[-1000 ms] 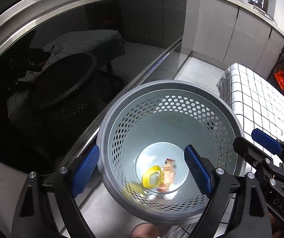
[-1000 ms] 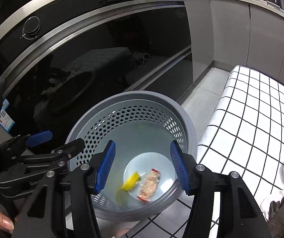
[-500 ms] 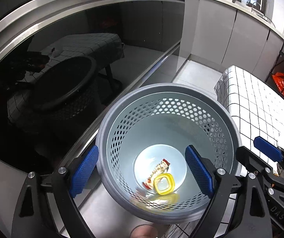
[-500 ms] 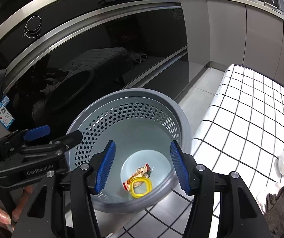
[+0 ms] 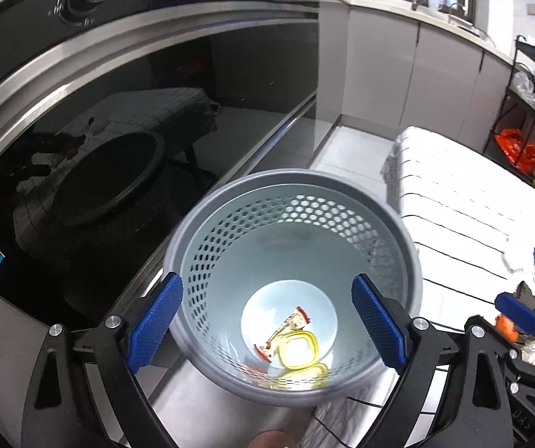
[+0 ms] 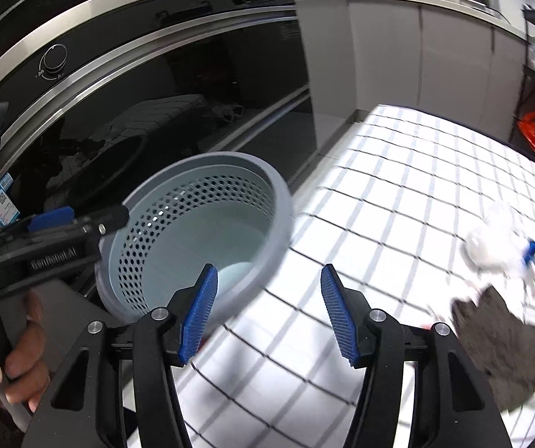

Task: Collect trash
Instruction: 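Move both tools back over the table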

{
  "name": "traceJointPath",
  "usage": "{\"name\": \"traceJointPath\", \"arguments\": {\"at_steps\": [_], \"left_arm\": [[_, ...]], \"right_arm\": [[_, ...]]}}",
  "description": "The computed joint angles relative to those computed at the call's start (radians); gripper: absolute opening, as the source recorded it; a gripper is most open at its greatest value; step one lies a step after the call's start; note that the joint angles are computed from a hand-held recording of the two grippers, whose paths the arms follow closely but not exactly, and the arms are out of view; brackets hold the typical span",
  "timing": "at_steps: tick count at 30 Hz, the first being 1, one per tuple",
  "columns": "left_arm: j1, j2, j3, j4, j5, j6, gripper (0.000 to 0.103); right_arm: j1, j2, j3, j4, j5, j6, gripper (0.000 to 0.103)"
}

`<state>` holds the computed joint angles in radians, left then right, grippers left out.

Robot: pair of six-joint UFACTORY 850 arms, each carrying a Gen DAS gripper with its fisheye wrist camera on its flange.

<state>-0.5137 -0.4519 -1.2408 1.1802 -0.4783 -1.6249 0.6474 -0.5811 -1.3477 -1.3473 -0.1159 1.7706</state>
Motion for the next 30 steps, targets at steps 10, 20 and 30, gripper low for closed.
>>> {"name": "traceJointPath", "arguments": {"at_steps": [10, 20, 30], "left_arm": [[-0.066, 0.021, 0.022, 0.144, 0.032, -0.11, 0.095], [-0.154, 0.006, -0.014, 0.168, 0.013, -0.108, 0.096], [-0.243, -0.06, -0.09, 0.086, 0.067, -0.061, 0.096]], "right_arm": [[-0.017, 0.206, 0.275, -0.323, -0.104, 0.376, 0.061], [-0.094, 0.413, 0.485, -0.248, -0.211, 0.311, 0.065], [-0.177, 0.458, 0.593, -0.425, -0.184, 0.509, 0.066]]}}
